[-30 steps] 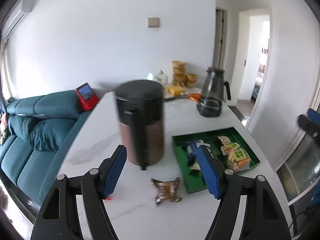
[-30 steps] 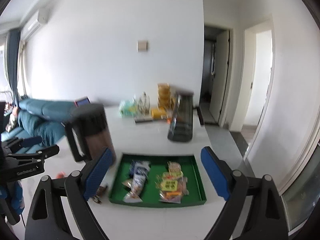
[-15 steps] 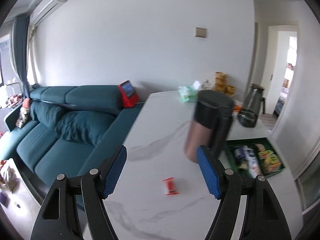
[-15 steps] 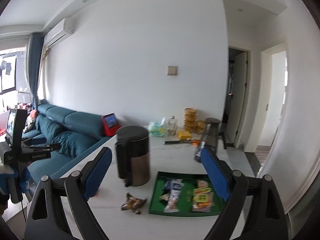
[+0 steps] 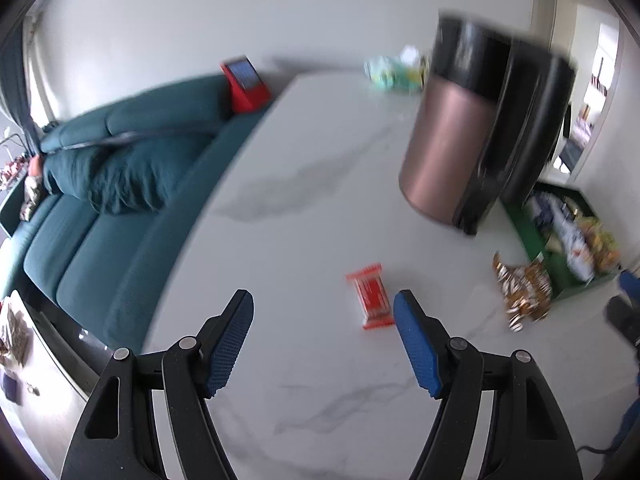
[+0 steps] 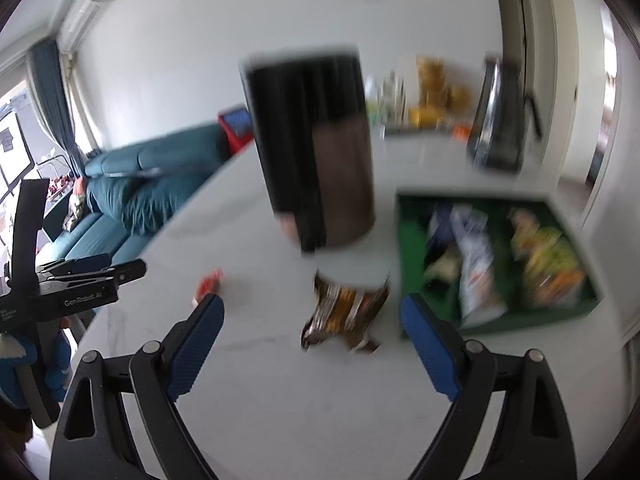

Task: Organize snacks
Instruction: 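Move both tools back toward the red candy and brown oatmeal pack, then grasp the red candy with the left tool while the right tool grasps the brown oatmeal pack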

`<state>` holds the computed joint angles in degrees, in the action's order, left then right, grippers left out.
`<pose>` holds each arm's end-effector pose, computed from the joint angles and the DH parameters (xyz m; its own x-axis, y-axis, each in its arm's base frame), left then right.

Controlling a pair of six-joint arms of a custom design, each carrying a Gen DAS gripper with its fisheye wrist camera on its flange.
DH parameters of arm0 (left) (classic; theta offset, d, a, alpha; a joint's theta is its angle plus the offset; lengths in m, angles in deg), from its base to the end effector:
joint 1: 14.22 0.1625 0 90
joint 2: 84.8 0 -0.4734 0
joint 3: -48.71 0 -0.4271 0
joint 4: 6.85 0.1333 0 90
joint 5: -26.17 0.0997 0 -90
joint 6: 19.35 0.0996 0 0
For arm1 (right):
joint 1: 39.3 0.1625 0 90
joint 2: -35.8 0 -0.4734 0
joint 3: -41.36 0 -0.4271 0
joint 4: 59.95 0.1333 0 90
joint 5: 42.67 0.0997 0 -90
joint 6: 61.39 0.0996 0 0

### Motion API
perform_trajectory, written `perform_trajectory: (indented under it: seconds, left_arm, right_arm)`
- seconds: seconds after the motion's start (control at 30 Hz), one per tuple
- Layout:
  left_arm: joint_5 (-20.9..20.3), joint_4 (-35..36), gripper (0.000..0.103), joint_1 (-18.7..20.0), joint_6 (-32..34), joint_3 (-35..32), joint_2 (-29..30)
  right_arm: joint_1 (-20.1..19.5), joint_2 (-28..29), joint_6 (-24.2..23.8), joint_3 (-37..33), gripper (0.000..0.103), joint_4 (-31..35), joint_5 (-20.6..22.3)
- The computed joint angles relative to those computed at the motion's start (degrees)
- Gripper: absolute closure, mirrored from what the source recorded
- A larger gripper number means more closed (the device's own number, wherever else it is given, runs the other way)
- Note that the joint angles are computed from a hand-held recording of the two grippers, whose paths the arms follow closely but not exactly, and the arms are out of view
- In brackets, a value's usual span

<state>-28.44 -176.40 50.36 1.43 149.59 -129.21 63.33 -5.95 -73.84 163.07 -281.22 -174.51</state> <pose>-0.1270 -0.7121 0.1021 -0.6394 0.4302 -0.6372 0.6650 0.7254 -0.1775 0.1850 -0.5200 0.0886 -0.7916 0.2055 0.5754 -0.3147 0.6700 -0.6723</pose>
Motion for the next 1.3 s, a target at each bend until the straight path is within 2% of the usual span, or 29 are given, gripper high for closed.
perform_trajectory:
  seconds: [0.13, 0.27, 0.53, 0.67, 1.07, 1.1, 1.17, 1.3]
  left_arm:
    - [0.1, 2.3, 0.036, 0.6, -0.9, -1.8, 3.2]
    - [0.4, 3.3, 0.036, 0.9, -1.6, -3.2, 5.4]
    - [1.0, 4.5, 0.036, 1.1, -2.5, -4.8, 7.3]
    - [0.7, 5.3, 0.036, 1.6, -3.1, -5.6, 7.5]
    - [1.7, 8.1, 0.037, 1.6, -5.1, -6.9, 8.5]
    - [1.7, 7.8, 0.038, 1.6, -5.1, -6.8, 8.5]
    - [1.7, 7.8, 0.043, 1.5, -5.5, -6.7, 8.4]
    - [1.7, 7.7, 0.055, 1.4, -6.0, -6.9, 8.4]
  right_arm:
    - [-3.2, 1.5, 2.5, -0.8, 0.000, 2.4, 2.7]
    - [-4.8, 1.8, 2.7, -1.9, 0.000, 3.9, 5.3]
    - [-7.0, 1.6, 3.4, -3.1, 0.000, 6.2, 7.8]
    - [-7.5, 2.0, 3.0, -4.1, 0.000, 7.5, 7.8]
    - [-8.3, 3.5, 4.6, -6.7, 0.000, 11.1, 4.6]
    - [-8.4, 3.4, 4.7, -6.8, 0.008, 11.4, 4.5]
    - [-8.6, 3.3, 4.8, -6.9, 0.018, 11.9, 4.4]
    - [-8.6, 3.2, 4.7, -6.7, 0.025, 12.2, 4.1]
